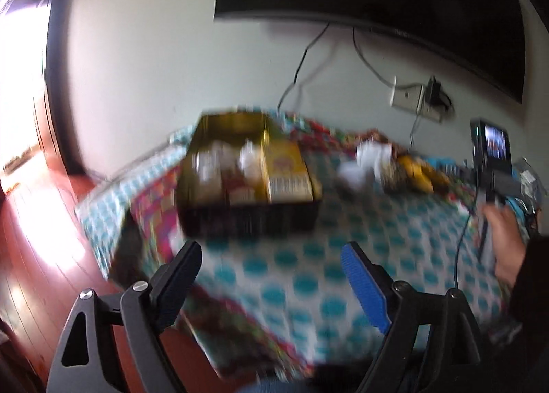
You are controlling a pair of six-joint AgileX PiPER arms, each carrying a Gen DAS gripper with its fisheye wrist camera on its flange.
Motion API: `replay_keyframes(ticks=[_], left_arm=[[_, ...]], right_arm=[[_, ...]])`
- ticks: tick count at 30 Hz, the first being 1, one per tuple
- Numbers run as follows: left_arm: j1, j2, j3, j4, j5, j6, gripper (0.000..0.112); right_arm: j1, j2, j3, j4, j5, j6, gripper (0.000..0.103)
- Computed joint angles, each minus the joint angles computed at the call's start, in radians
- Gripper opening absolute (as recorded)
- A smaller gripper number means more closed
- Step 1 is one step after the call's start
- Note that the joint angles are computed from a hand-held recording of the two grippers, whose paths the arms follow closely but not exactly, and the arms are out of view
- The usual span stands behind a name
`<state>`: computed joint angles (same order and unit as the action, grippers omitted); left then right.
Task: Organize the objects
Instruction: 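Grasp the knitted yarn ball with the right gripper and carry it to the tin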
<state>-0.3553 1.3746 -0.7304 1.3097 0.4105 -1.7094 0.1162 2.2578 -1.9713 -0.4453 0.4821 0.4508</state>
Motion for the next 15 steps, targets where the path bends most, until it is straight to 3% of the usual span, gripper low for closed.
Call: replay_keyframes(ticks=[4, 7, 8, 9, 10, 11, 12, 13, 15], left_arm=[[0.026, 0.013, 0.028, -0.082, -0.067, 0.031, 0.086], [0.016, -0.002, 0.036, 0.01, -0.071, -0.058, 0.086], [0.021, -0.013, 0.05, 0.034, -0.08, -0.081, 0.086], [0.027, -0.008, 0.049, 0.019, -0.092, -0.068, 0.086], [0.044, -0.004, 0.047, -0.026, -0.109, -0.022, 0.086], [0.053, 0.0, 0.041, -0.077, -0.116, 0.026, 0.086], [0.059, -0.003, 0.042, -0.105, -0.122, 0.048, 0.086], [0.064, -0.005, 0.041, -0.115, -0.129, 0.055, 0.086], [0.062, -0.011, 0.043, -0.089, -0.126, 0.034, 0.086]], right_arm=[[0.065, -0.093, 0.173, -0.051, -0.141, -0.031, 0.103], [0.129, -0.126, 0.24, -0.001, -0.201, -0.167, 0.102], [0.146, -0.122, 0.229, 0.07, -0.186, -0.254, 0.101], [0.161, -0.113, 0.214, 0.132, -0.169, -0.324, 0.094], [0.173, -0.1, 0.191, 0.155, -0.145, -0.354, 0.081], [0.183, -0.065, 0.129, 0.188, -0.082, -0.392, 0.074], [0.185, -0.034, 0.07, 0.238, -0.023, -0.439, 0.057], [0.18, 0.0, 0.005, 0.31, 0.04, -0.503, 0.047], [0.163, 0.066, -0.126, 0.381, 0.168, -0.54, 0.047]])
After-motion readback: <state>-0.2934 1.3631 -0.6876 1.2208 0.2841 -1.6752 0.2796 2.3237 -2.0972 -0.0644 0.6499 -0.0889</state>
